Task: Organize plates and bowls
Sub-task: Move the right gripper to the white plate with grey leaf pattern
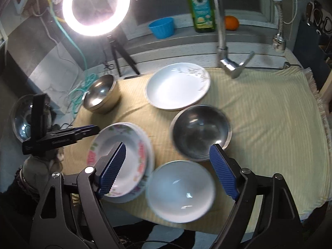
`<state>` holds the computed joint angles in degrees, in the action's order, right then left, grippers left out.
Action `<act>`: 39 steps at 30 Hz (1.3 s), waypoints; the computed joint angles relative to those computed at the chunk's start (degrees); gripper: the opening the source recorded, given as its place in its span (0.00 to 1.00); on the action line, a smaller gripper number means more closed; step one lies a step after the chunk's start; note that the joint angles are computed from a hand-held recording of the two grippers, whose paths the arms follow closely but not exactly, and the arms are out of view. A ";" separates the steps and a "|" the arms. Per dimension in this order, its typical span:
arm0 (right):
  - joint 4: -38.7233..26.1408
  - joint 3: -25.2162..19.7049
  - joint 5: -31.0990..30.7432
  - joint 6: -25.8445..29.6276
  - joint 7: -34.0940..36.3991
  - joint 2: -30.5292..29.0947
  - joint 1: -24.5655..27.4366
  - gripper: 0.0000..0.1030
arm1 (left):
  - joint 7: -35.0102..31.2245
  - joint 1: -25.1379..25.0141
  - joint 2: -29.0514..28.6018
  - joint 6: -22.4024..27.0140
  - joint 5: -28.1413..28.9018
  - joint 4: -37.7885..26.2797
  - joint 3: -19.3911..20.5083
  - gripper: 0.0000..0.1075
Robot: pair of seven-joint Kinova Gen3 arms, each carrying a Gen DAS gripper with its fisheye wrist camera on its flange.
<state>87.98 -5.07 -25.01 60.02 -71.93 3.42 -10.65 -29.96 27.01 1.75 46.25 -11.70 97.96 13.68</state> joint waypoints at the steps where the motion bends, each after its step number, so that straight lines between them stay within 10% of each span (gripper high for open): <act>1: -0.79 0.45 0.51 0.43 0.51 0.77 0.42 0.83 | 0.92 0.23 0.60 -0.14 -0.56 -0.52 0.15 0.30; 15: -19.50 -0.97 -3.68 8.42 11.69 19.92 10.07 0.69 | 14.99 6.38 9.16 -2.78 -9.35 -7.59 -4.31 0.30; 39: -42.66 -4.50 4.08 15.98 9.09 39.44 2.55 0.35 | 10.36 3.81 19.56 2.00 -3.86 -17.35 -9.60 0.30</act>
